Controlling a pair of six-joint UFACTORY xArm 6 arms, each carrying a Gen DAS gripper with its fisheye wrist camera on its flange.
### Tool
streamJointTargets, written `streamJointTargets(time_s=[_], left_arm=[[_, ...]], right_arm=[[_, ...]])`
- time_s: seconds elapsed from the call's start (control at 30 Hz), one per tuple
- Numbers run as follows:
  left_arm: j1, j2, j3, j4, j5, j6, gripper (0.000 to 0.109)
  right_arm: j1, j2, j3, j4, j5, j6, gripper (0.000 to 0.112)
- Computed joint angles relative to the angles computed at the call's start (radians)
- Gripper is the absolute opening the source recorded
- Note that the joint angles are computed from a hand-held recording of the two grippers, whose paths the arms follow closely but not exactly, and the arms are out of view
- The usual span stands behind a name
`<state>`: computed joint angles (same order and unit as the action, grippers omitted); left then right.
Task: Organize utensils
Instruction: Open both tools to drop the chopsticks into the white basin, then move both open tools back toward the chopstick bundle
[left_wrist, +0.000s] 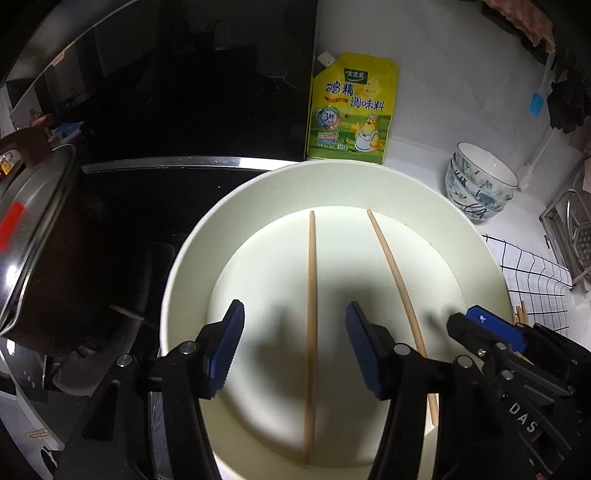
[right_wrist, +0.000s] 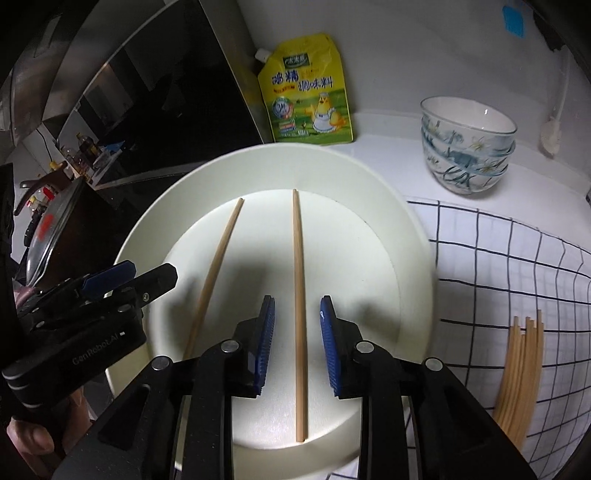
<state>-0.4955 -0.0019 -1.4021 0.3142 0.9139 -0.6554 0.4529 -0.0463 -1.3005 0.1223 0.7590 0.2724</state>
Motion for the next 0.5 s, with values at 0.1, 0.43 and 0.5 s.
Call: streamJointTargets(time_s=[0.1, 0.43, 0.5], left_arm=[[-0.010, -0.015, 0.000, 0.009, 0.021, -0.014, 0.056], [-0.078, -0.082, 0.017, 0.045, 0.066, -0.074, 0.056], [-0.098, -0.092, 0.017, 0.063, 0.074, -0.094, 0.058]], right_arm=[[0.000, -0.034, 0.014, -0.010, 0.017, 0.003, 0.025], [-0.011, -0.154, 0.099, 0.001, 0.041, -0.020, 0.025], [-0.017, -0.187, 0.126, -0.001, 0.041, -0.027, 0.025]])
